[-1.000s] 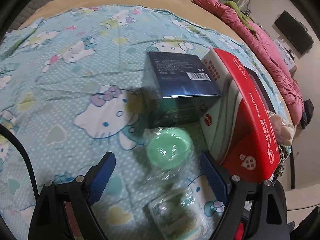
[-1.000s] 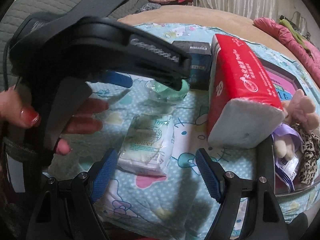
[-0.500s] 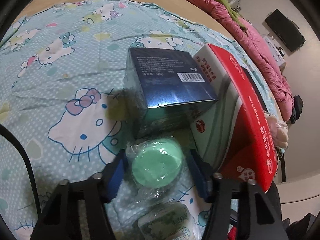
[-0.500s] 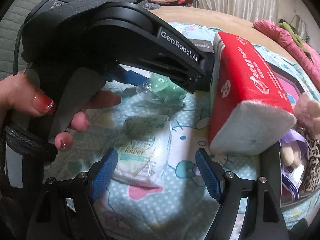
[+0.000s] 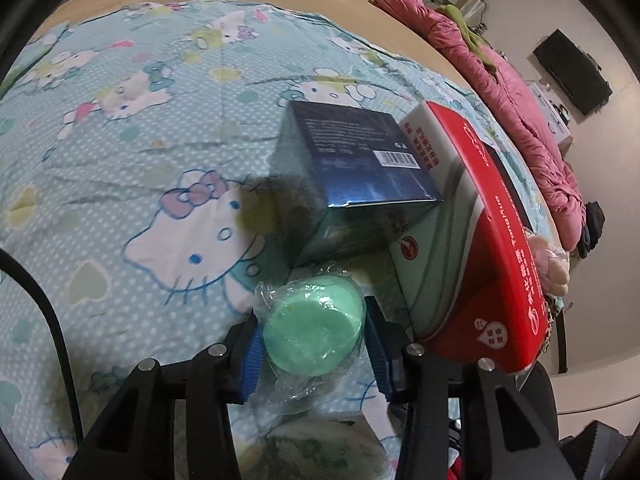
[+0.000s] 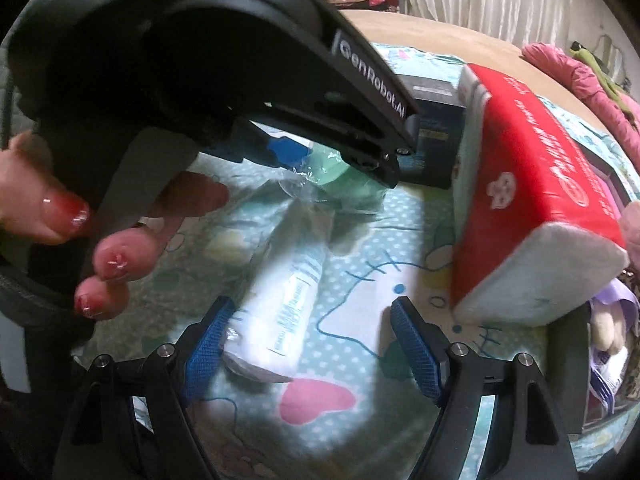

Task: Organize soft objects
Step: 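Grasp the green ball in plastic with the left gripper while the right grasps the white wrapped pack, then carry the green ball with the left gripper while the right carries the white pack over the tray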

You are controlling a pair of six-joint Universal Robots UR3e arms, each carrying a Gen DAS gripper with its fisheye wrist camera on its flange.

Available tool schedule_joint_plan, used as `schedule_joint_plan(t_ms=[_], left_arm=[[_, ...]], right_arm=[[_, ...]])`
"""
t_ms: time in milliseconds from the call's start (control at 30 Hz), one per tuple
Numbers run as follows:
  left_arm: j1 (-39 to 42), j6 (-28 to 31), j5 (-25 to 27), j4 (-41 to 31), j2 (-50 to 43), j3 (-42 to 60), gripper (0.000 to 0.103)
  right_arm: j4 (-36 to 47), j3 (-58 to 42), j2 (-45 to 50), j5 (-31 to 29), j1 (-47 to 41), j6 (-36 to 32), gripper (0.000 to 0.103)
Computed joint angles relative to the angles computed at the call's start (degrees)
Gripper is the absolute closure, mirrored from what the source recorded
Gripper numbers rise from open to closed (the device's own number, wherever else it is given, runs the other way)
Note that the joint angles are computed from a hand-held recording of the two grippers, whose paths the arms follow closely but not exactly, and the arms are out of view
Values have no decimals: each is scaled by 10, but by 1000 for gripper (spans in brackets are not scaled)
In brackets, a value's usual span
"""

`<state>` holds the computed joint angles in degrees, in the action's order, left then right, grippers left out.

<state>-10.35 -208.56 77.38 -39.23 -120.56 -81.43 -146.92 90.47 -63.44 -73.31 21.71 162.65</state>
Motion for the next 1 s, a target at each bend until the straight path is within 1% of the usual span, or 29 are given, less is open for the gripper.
schedule_joint_plan(t_ms=[67,133,200,233,300,367,467,600,667,700,733,833,1000], left_arm=[[3,-5,2,10,17,-24,58],[8,-10,5,21,37,-50,58],[10,-14,8,25,52,-67,58],[10,-16,13,28,59,-75,58],[11,-19,16,31,74,-89,58],[12,-22,19,34,86,-100,58],[7,-28,34,28,106,-110,58],[-1,-37,57,16,135,-122,58],[-3,-42,63,12,150,-127,58],[-6,-46,68,10,162,-132,58],[-10,-48,74,5,170,-132,58],[-25,-53,94,-19,189,-121,58],[-56,-65,127,-57,199,-75,58]], right_arm=[[-2,2,1,6,-1,-6,23],[-3,5,-1,17,-3,-9,31],[-1,1,1,33,-7,-13,44],[4,-1,1,41,-10,-14,48],[9,-2,-2,54,-17,-17,69],[10,-5,-1,69,-26,-23,80],[21,-10,-4,79,-35,-30,84],[41,-14,-17,99,-51,-30,85],[57,-28,-17,113,-69,-42,85],[68,-29,-25,125,-79,-41,85],[68,-6,-48,128,-80,-37,85],[84,-4,-71,149,-100,-36,85],[98,19,-132,189,-157,-43,85]])
